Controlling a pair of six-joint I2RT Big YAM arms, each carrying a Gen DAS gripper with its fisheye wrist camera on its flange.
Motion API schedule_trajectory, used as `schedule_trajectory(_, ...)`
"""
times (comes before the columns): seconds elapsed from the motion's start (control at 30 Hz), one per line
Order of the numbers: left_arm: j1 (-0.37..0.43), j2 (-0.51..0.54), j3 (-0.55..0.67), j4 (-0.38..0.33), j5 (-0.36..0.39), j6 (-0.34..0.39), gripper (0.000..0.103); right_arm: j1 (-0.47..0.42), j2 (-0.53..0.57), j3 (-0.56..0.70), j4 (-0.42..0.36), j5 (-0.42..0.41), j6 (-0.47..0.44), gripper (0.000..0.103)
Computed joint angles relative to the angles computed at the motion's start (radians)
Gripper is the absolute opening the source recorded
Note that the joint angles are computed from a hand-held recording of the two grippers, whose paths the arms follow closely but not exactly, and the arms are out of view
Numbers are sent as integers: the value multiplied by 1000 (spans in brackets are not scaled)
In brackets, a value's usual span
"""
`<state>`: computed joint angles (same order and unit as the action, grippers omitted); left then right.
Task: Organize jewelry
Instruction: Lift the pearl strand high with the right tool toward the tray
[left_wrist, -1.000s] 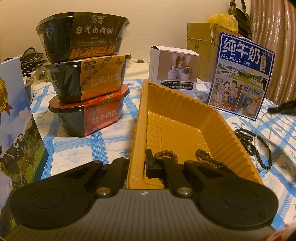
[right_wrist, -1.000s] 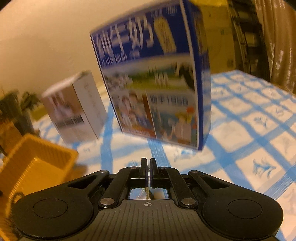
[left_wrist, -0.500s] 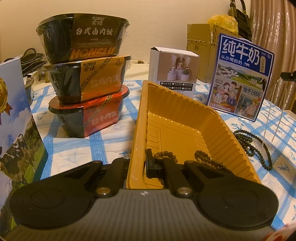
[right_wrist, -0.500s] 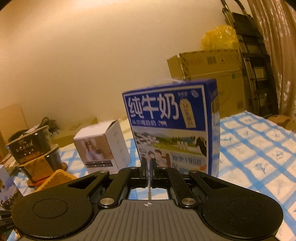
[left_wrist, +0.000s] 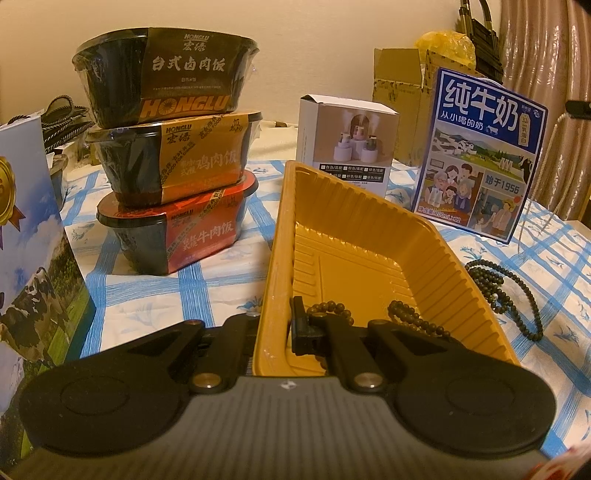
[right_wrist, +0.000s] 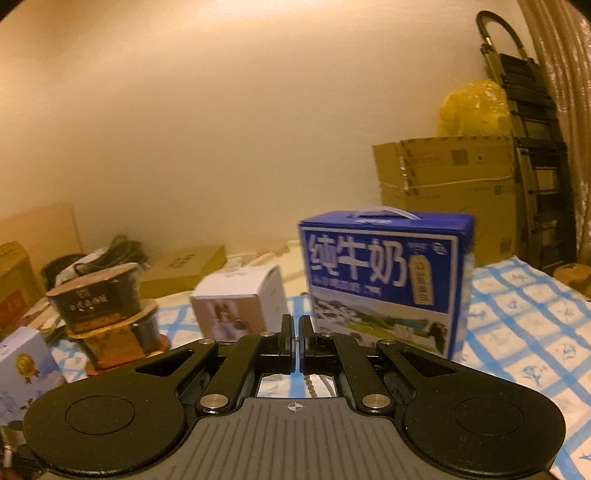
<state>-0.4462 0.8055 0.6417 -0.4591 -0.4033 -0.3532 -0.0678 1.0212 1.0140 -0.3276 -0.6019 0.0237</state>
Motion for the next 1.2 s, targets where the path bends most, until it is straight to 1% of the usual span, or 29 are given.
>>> schedule_trajectory(0.2,-1,0,0,1,-1,2,4,48,-36,8,-36,-63,-1,2)
schedule_trajectory(0.37,-5,-1,2,-1,-4,-3,4,119,-58,9,-49,-107,17,2)
schedule_trajectory(0.6,-6,0,3,-3,-5,-6,4,235,-35,2,11,-87,99,2)
schedule_trajectory(0.93,-1,-5,-2,1,4,-7,4,347,30,-3,113,-52,179,2)
schedule_trajectory(1.07,-1,-5,-2,3,3,-5,4,384,63,-12,121,-33,194,2)
schedule_trajectory(1.2,-2,-5,-2,3,3,-5,4,395,87,-34,101,-37,226,2)
